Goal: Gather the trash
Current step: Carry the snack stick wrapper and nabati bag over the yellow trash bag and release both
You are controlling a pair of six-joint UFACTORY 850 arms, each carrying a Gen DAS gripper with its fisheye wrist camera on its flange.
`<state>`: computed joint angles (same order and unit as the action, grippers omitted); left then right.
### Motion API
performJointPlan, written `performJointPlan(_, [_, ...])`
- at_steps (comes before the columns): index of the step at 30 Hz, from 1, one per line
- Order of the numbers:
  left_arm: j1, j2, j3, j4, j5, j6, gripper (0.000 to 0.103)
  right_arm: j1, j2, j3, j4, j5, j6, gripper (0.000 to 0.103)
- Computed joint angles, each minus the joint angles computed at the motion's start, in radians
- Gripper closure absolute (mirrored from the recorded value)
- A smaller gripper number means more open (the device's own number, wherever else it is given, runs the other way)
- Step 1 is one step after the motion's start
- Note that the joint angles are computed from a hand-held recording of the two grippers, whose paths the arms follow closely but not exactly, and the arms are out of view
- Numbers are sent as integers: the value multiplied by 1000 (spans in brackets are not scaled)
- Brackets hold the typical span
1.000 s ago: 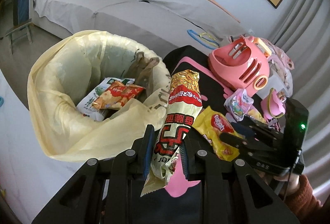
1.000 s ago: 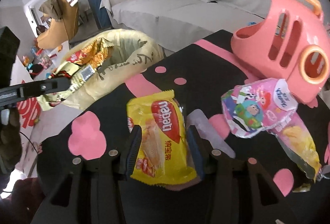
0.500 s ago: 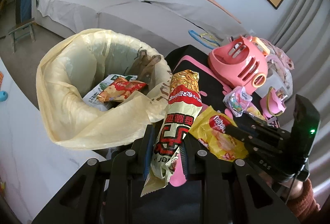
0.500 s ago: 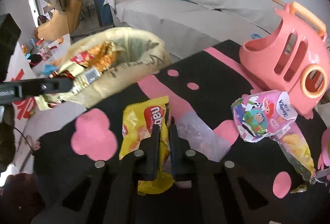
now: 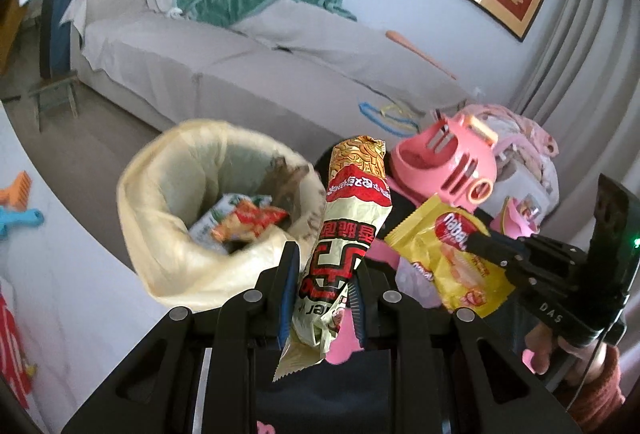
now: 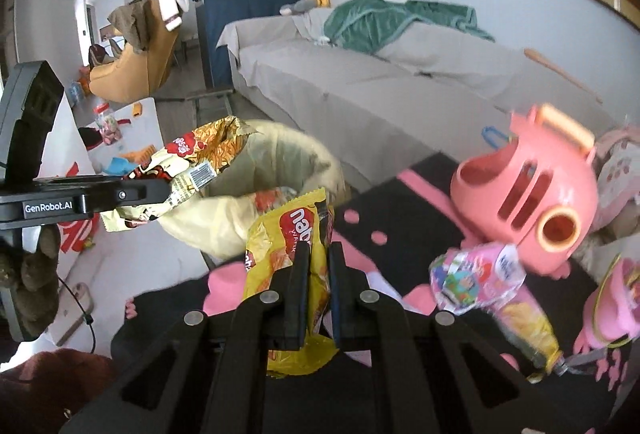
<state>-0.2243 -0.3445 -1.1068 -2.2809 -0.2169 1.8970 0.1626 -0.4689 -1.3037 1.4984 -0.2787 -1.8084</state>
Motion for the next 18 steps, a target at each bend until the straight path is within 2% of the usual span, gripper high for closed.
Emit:
performJointPlan(5, [3,30,5,-360,54,369,79,22,8,-39,61,11,-71,95])
performJointPlan(10, [22,31,-10,-471,82,473,79,48,-11,-109,60,-1,-81,95])
performJointPlan(11, [27,27,-16,-471,85,474,79,53,-23,-131,45,-4,-70,95])
performJointPlan(18, [60,-16,-57,-234,94,219,79,73,-106,-261,-89,-27,74,95])
